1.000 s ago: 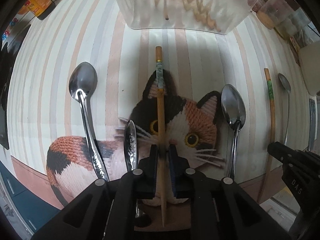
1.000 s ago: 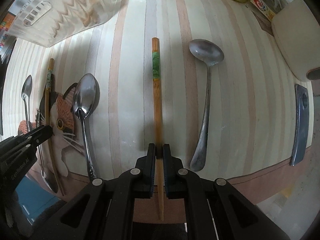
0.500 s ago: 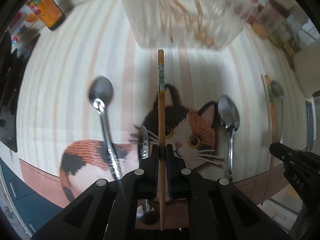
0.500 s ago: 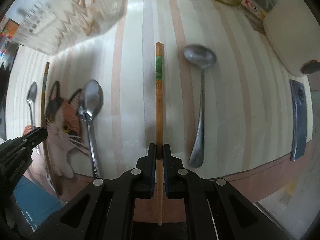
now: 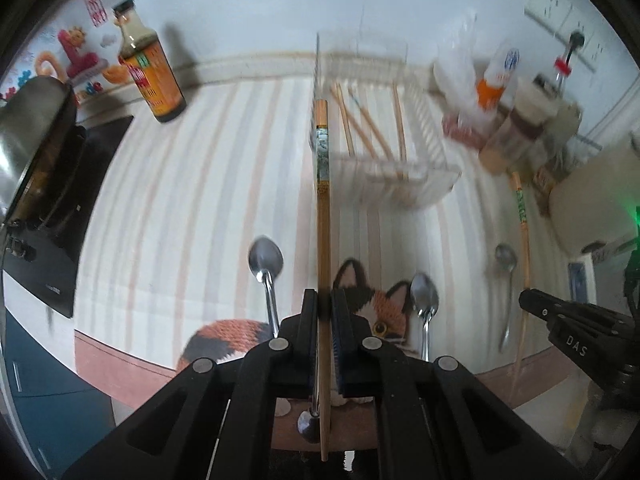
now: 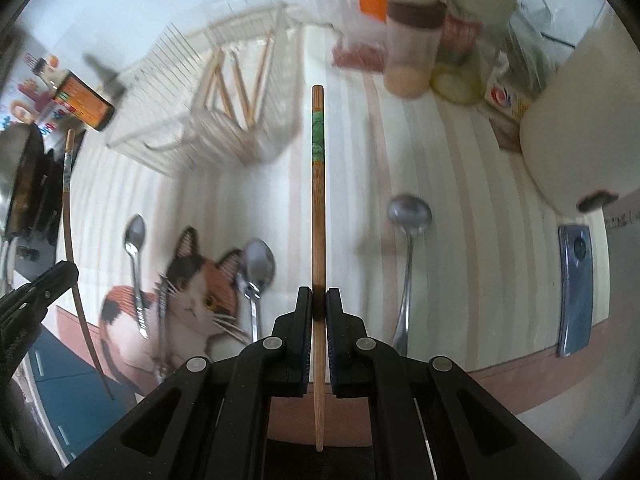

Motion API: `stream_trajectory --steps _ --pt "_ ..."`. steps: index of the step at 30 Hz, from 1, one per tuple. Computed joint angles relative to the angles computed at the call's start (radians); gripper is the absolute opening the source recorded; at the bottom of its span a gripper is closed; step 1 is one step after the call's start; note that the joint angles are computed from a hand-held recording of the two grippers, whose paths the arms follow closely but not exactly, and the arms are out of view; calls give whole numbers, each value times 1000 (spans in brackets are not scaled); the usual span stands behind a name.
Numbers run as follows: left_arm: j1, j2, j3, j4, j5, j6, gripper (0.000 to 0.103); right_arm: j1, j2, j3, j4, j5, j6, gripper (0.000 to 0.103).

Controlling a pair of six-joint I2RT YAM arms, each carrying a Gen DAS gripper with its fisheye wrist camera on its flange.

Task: Organize utensils
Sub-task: 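Lift both chopsticks and carry them over the clear basket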

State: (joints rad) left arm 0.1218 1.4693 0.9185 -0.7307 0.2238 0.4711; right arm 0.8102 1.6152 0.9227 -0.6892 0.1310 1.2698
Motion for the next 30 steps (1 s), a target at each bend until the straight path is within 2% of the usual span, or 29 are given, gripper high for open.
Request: stream_trajectory --steps 9,16,23,30 --pt "-3 -31 151 -74 73 -37 4 -81 -44 136 -52 60 -106 7" --pt "-66 87 356 -125 115 -111 4 -205 -17 255 -55 54 -235 7" --pt "-142 355 676 -228 139 -201 4 -368 135 442 -25 -54 -346 7" --pt "-196 738 1149 -463 170 -273 4 -489 397 690 -38 -170 -414 7"
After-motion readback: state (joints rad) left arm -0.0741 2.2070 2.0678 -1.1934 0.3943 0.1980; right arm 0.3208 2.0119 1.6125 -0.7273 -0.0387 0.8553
